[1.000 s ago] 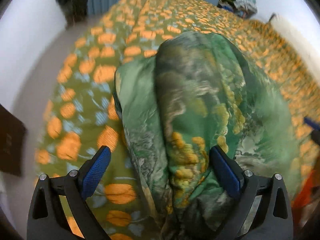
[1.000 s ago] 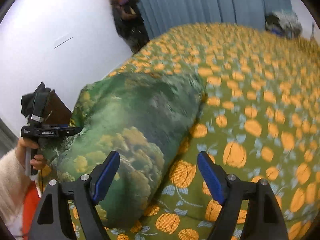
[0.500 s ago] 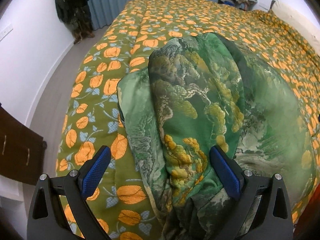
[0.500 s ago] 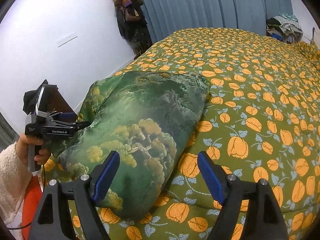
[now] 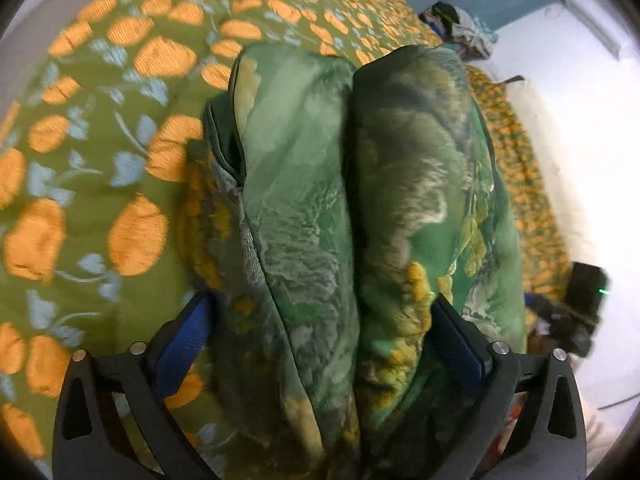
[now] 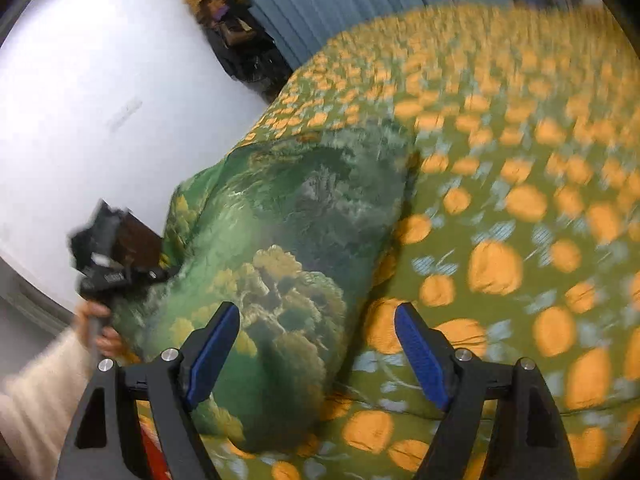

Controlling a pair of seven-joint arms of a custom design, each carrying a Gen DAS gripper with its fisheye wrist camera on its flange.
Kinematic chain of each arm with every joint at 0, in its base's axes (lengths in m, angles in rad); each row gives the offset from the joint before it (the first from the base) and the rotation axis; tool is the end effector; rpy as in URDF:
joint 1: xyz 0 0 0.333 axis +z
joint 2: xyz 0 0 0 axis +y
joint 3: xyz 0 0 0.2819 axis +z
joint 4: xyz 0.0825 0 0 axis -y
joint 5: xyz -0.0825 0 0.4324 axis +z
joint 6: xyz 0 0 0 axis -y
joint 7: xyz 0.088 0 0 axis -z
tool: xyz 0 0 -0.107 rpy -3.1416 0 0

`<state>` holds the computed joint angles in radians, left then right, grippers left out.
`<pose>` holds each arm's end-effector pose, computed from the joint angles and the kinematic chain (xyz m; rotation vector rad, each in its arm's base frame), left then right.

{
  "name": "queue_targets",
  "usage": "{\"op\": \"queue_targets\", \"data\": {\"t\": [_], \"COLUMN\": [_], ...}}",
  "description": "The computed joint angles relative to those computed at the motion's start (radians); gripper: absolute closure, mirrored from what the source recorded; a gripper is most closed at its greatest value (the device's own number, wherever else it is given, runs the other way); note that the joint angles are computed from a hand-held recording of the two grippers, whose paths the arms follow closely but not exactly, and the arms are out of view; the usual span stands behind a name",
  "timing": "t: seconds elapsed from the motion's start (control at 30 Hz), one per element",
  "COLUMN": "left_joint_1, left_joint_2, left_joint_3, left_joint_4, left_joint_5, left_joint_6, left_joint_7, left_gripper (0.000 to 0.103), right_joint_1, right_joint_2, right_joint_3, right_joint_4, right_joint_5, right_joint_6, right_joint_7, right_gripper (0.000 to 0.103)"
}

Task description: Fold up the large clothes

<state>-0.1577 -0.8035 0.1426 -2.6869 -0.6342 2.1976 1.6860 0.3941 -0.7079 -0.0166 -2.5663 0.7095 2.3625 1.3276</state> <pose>0.4096 -0.0313 0.4649 2.0661 -1.7832 0.9683 0.4125 0.1723 0.5090 -1.8562 1.4670 0.1935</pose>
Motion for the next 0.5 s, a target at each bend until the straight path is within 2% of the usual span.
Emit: {"op": "queue_targets", "data": {"t": [0.07, 0.17, 0.27, 0.33, 0.43, 0.5], "left_joint_1": [-0.012, -0.013, 0.0, 0.018, 0.04, 0.038], "left_joint_2": [0.02, 0.041, 0.07, 0.077, 0.051, -0.004], "left_joint_3": [0.019, 0.037, 0.061, 0.054, 0.029, 0.049], "left_joint_4": [0.002, 0.006, 0.009, 0.001, -0.026, -0.064], "left_joint_5": [-0.029, -0.056, -0.099, -0.126, -0.133, -0.17], "left_joint_6": [0.002, -0.01, -0.03, -0.029, -0.014, -0.017], "left_joint_7": [0.02, 0.064, 0.114, 0.117, 0.113, 0.131], "left_gripper": [0.0, 0.0, 0.0, 0.0, 0.003, 0.028], "right_joint_1": [0.026, 0.064, 0.065, 0.055, 0.023, 0.002], "right_joint_2": [0.069, 0.152, 0.263, 0.299, 0.306, 0.277], "right_joint_3": [-0.042, -0.108, -0.148, -0.13, -0.059, -0.028], "right_joint_4": [0.029, 0.055, 0.112, 0.131, 0.155, 0.144], "right_joint_5": [0.057, 0.23, 0.361, 0.402, 0.352, 0.328], "right_joint_6": [-0.032, -0.072, -0.171, -0.179, -0.152, -0.136], "right_joint_7": [-0.028, -0.139, -0.186, -0.202, -0.208, -0.233], "right_gripper": [0.021, 0.02, 0.011, 0.01, 0.014, 0.036]}}
